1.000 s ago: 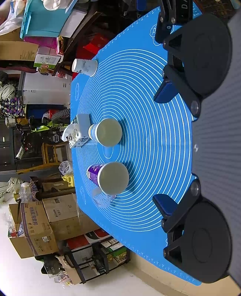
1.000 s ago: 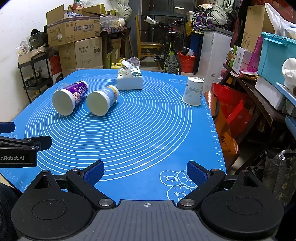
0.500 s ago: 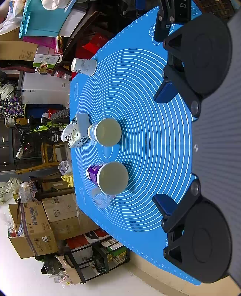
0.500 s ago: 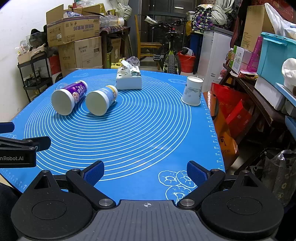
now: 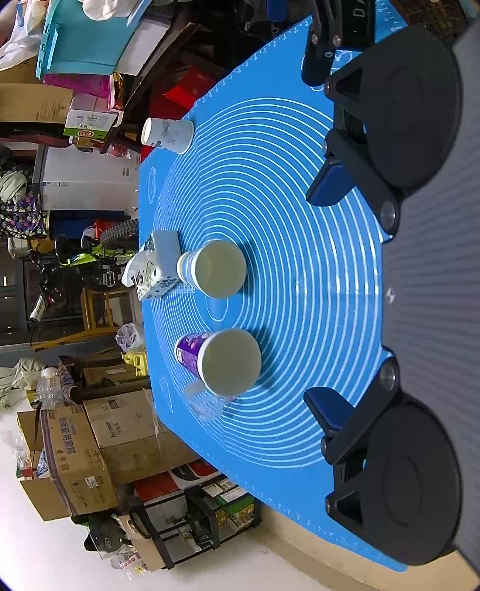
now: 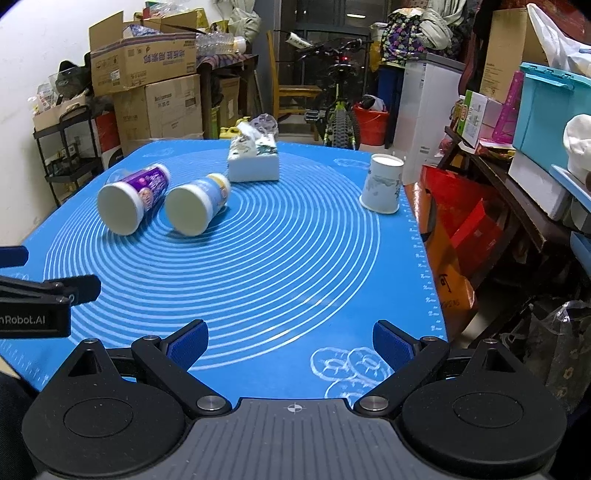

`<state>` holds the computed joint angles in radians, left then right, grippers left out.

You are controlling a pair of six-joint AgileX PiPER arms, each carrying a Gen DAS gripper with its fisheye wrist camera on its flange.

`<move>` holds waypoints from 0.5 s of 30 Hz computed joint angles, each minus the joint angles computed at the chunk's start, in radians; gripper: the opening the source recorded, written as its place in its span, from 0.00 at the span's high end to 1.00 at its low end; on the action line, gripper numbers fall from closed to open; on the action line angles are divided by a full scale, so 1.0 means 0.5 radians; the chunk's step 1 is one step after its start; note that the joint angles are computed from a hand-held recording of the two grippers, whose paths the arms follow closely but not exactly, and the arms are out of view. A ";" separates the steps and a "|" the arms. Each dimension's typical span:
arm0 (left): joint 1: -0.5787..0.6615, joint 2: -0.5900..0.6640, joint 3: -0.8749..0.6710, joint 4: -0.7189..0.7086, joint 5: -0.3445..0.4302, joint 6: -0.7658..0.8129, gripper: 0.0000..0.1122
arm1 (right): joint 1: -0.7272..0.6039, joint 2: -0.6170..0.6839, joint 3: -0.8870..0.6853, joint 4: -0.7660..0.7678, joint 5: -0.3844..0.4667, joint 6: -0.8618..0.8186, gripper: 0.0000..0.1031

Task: Flip cup upside down
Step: 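Move the left tool to the blue-and-yellow cup and grasp its body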

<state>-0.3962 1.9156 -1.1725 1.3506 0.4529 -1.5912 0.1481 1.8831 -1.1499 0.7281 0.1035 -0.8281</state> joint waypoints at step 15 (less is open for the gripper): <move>0.120 0.630 -1.024 -0.582 0.010 0.881 0.09 | -0.106 0.547 -0.915 -0.727 0.194 0.771 0.07</move>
